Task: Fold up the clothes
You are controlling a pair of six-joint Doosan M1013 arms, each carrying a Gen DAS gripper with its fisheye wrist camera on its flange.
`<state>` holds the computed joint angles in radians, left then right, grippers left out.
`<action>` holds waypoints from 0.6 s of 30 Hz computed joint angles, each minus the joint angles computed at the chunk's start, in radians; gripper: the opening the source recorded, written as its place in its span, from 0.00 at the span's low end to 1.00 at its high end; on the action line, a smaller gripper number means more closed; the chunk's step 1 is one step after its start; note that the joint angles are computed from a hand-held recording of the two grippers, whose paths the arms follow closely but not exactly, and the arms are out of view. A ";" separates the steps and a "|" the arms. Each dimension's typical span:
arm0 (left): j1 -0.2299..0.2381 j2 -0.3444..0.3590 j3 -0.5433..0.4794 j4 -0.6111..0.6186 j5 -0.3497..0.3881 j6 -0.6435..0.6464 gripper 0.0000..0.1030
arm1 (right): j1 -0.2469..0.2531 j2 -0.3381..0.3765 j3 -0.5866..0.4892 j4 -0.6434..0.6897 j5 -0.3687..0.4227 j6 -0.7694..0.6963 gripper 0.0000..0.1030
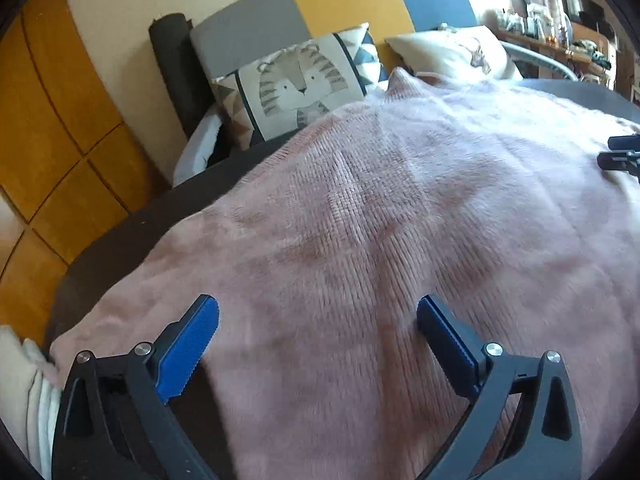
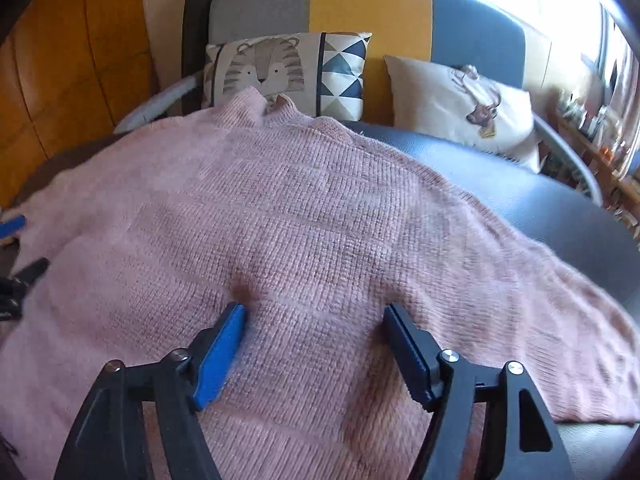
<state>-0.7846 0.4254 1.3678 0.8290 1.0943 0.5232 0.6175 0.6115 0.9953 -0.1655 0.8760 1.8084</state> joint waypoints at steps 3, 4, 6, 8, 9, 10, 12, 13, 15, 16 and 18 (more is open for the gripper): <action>-0.031 -0.047 0.063 0.020 -0.059 -0.077 0.98 | -0.007 -0.081 0.113 0.156 -0.129 -0.002 0.61; -0.040 -0.055 0.079 0.027 -0.065 -0.094 0.98 | -0.008 -0.106 0.150 0.238 -0.165 -0.039 0.61; -0.054 -0.059 0.100 0.038 -0.052 -0.104 0.98 | 0.008 -0.133 0.195 0.256 -0.170 -0.077 0.61; -0.056 -0.054 0.109 0.032 -0.027 -0.093 0.98 | 0.027 -0.151 0.228 0.223 -0.161 -0.084 0.61; -0.057 -0.052 0.114 0.029 -0.014 -0.088 0.98 | 0.036 -0.156 0.242 0.180 -0.154 -0.066 0.61; -0.053 -0.053 0.118 0.018 -0.015 -0.090 0.98 | 0.043 -0.157 0.253 0.129 -0.140 -0.037 0.61; -0.035 -0.062 0.128 -0.027 -0.049 -0.100 0.99 | 0.048 -0.173 0.298 0.071 -0.177 -0.012 0.61; -0.022 -0.068 0.137 -0.055 -0.082 -0.105 1.00 | 0.048 -0.179 0.316 0.060 -0.200 -0.009 0.61; -0.008 -0.071 0.142 -0.082 -0.113 -0.112 1.00 | 0.051 -0.183 0.330 0.035 -0.223 0.004 0.61; -0.005 -0.070 0.141 -0.086 -0.116 -0.111 1.00 | 0.055 -0.179 0.324 0.009 -0.215 0.020 0.62; -0.006 -0.067 0.138 -0.084 -0.111 -0.106 1.00 | 0.056 -0.177 0.322 0.005 -0.217 0.023 0.62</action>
